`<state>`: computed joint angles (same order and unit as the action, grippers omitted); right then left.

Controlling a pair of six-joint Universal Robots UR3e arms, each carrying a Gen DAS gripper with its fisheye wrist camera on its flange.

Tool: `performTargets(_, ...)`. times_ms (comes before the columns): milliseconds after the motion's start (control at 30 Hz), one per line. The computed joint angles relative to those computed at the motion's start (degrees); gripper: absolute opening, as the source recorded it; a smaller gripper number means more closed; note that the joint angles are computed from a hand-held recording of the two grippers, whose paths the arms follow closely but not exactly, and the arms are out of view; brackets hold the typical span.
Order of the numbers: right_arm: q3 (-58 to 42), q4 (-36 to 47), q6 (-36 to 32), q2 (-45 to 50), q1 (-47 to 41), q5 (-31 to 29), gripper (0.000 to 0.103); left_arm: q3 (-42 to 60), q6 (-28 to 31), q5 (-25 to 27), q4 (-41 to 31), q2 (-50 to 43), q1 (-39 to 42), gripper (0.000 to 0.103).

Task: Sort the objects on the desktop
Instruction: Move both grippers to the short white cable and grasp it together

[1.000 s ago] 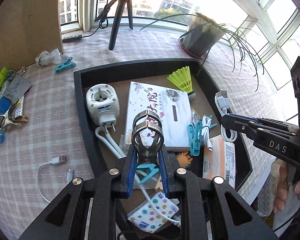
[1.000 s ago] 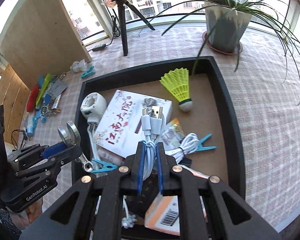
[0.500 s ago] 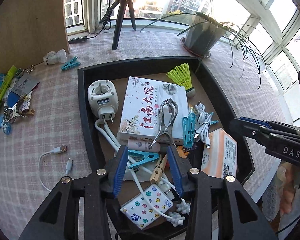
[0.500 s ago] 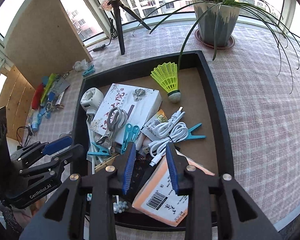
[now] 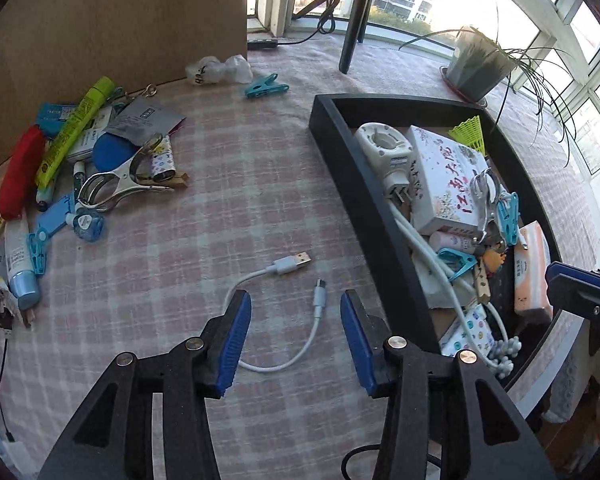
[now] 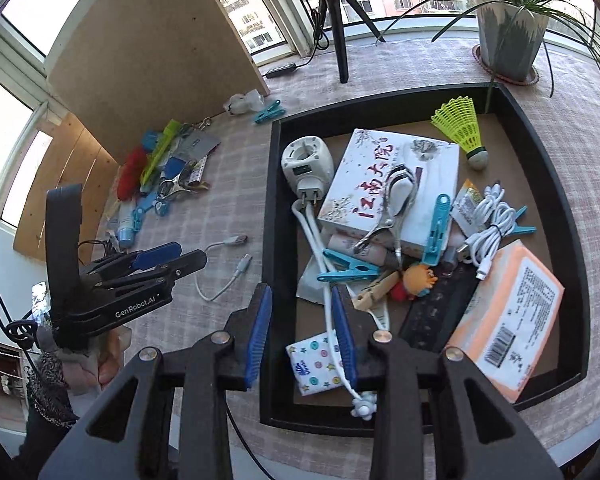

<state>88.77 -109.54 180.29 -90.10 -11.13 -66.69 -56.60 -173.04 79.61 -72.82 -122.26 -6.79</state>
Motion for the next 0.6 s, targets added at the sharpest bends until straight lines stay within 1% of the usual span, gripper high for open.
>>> performTargets(133,-0.1,-6.2,9.1,3.8,7.5,-2.4,0.031,-0.4,7.4,-1.7,-1.5,-0.9,3.9,0.044)
performTargets(333,-4.0,-11.8,21.3,13.6,16.3,-6.8,0.030,3.8,15.9,-4.1,-5.0,-5.7,6.7,0.044)
performTargets(400,-4.8,-13.2,24.5,16.5,17.5,-6.3,0.030,4.6,17.7,-4.4,-5.1,-6.9,6.7,0.044)
performTargets(467,-6.1,-13.8,27.6,19.3,18.7,-7.4,0.030,6.0,19.3,-4.8,-6.0,-8.5,6.8,0.042)
performTargets(600,-7.9,-14.5,32.4,23.4,19.7,-8.2,0.030,7.0,21.8,-5.3,-6.6,-10.2,6.6,0.042)
